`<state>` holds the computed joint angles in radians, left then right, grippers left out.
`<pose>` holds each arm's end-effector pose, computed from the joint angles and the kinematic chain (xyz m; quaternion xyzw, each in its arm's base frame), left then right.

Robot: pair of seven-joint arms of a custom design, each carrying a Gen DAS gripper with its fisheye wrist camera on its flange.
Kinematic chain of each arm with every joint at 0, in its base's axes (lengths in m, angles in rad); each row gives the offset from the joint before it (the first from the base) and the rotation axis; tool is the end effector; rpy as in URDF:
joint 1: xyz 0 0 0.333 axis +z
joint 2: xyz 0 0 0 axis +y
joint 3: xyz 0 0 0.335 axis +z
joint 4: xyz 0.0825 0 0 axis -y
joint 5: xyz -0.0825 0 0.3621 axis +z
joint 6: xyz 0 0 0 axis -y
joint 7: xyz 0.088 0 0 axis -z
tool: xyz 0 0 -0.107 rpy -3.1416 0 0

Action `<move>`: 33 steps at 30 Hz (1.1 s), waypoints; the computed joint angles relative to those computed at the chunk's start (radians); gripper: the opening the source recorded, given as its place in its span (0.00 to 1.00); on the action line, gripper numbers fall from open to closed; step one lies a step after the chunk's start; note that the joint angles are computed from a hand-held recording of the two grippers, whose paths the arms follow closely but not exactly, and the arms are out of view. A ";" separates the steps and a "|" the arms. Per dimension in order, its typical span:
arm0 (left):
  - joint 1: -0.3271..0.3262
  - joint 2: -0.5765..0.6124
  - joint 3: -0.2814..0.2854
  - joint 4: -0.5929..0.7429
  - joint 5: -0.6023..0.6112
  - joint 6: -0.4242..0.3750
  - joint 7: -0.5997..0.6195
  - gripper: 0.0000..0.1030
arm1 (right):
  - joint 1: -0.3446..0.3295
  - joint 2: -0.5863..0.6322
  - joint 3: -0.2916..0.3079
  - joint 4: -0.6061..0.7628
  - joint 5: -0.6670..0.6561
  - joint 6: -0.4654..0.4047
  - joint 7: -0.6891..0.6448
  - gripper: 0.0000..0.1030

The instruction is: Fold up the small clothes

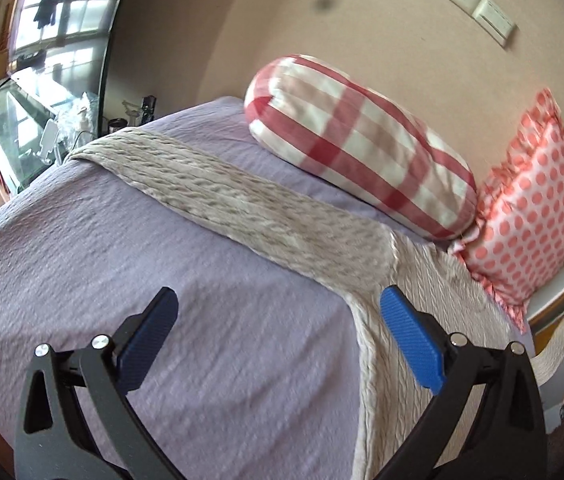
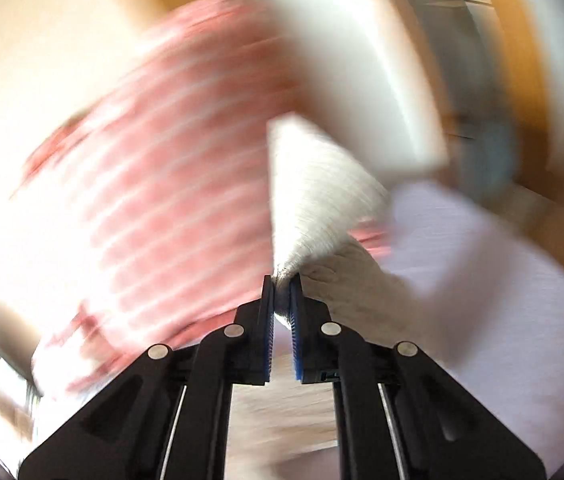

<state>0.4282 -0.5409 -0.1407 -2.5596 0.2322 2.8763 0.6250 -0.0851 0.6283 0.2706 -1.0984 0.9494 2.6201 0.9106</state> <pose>0.3897 0.0918 0.5721 -0.8732 0.2452 -0.3161 0.2783 0.7677 0.0460 0.5802 -0.6016 0.5542 -0.1003 0.5664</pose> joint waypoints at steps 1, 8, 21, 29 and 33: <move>-0.009 0.009 0.021 0.005 -0.014 -0.003 0.008 0.95 | 0.013 -0.022 0.027 -0.025 0.002 -0.025 -0.043 0.08; -0.098 0.103 0.171 0.068 -0.179 -0.036 0.129 0.88 | 0.269 -0.035 -0.007 -0.101 -0.216 -0.236 -0.037 0.08; -0.058 0.240 0.231 0.155 -0.326 -0.049 0.199 0.87 | 0.261 -0.147 0.011 -0.277 -0.189 -0.375 -0.137 0.70; 0.031 0.306 0.261 0.220 -0.360 -0.057 0.148 0.53 | 0.214 -0.236 -0.060 -0.360 -0.040 -0.378 -0.230 0.78; 0.105 0.333 0.253 0.268 -0.266 -0.119 0.053 0.21 | 0.187 -0.280 -0.079 -0.423 0.042 -0.330 -0.316 0.81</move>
